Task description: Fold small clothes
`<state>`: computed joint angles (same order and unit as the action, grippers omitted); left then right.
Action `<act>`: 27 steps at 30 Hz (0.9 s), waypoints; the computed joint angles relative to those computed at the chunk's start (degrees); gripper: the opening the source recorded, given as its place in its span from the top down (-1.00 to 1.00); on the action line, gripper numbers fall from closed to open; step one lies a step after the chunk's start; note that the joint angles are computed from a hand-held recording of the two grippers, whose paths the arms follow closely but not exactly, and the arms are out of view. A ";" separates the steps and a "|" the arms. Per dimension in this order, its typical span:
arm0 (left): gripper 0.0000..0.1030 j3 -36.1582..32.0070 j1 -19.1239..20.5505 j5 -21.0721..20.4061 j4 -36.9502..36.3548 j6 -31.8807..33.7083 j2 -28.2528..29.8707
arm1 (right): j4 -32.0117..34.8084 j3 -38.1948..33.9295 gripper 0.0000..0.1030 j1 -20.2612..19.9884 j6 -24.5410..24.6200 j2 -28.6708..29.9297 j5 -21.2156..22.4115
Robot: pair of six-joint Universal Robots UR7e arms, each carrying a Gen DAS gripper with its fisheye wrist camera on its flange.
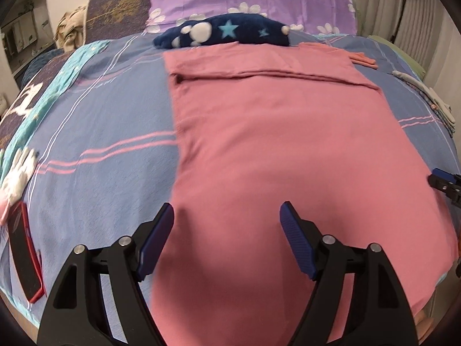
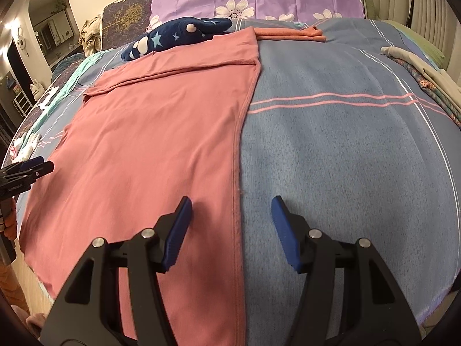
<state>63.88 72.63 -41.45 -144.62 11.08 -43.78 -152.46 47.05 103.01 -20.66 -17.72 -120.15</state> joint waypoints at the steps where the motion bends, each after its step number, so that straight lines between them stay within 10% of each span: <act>1: -0.49 1.06 0.40 -0.15 -0.22 -0.52 -0.87 | -0.48 1.42 -0.14 0.00 0.01 -0.79 0.08; 10: -0.47 11.19 3.13 -11.98 -0.96 -2.82 -10.07 | -0.51 7.47 -0.18 -0.18 0.61 -4.61 1.05; 18: 0.03 17.24 3.29 -15.03 1.82 -1.72 -15.36 | 2.19 16.82 -0.19 -0.81 5.90 -11.55 4.69; 27: 0.13 18.87 4.00 -19.14 2.73 0.03 -16.64 | 5.16 22.31 -0.12 -1.66 9.10 -15.89 9.86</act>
